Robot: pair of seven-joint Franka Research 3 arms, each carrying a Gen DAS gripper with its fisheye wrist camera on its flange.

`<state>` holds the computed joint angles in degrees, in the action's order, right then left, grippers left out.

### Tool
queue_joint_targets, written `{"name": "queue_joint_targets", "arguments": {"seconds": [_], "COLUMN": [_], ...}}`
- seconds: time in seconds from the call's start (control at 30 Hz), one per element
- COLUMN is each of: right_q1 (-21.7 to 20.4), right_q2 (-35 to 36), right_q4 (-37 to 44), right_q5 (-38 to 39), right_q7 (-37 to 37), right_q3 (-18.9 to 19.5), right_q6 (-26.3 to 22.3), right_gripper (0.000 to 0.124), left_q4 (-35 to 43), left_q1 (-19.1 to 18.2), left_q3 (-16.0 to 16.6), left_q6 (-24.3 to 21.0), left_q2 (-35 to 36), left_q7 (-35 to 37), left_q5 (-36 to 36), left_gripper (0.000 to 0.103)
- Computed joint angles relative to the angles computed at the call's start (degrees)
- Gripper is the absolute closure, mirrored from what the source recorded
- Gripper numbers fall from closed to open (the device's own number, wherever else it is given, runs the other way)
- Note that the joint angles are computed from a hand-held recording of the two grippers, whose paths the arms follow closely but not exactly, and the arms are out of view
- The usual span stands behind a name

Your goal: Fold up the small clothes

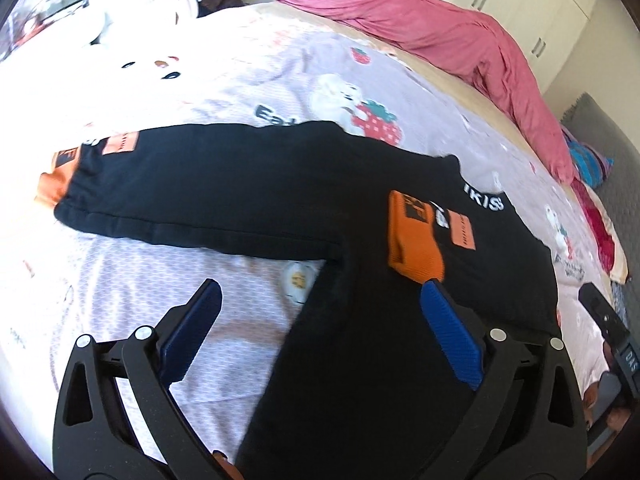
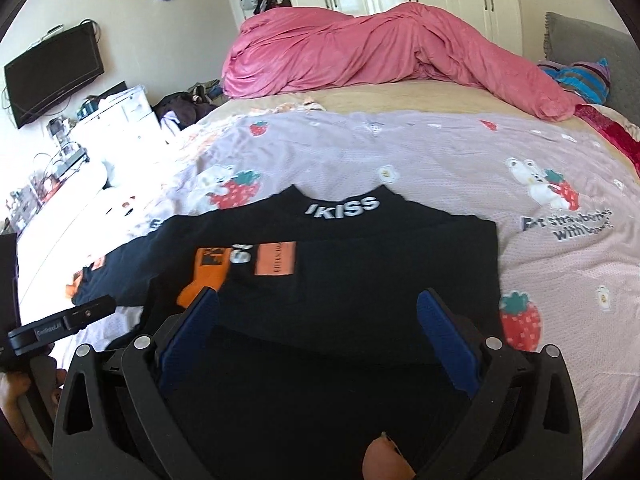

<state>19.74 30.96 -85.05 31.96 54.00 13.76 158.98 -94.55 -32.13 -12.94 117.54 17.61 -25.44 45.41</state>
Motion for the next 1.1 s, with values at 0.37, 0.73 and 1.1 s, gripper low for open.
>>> {"name": "queue_joint_targets", "arguments": {"seconds": [0.37,0.73,1.1], "right_q1": [4.10,7.64,10.58], "right_q2": [-1.03,-0.20,1.72], "right_q4": [-1.25,0.24,2.98], "right_q5": [-2.03,-5.23,-8.69], "right_q7": [-0.84,-0.11,1.60], "right_q3": [0.68,0.43,0.27], "right_q6": [0.00,-1.24,-2.96], "right_gripper": [0.025,0.025,0.025], "left_q4": [-10.88,-23.14,-33.72], "left_q1": [2.15,5.82,9.34], "left_q3": [-1.64,-4.60,-6.29], "left_q6": [0.70,0.12,2.65], "left_q2": [-8.23,-17.70,-24.97], "left_q7": [-7.47,-16.94,-25.48], "left_q5": [0.59,-0.85,-2.02], "left_gripper": [0.010,0.010,0.010]}}
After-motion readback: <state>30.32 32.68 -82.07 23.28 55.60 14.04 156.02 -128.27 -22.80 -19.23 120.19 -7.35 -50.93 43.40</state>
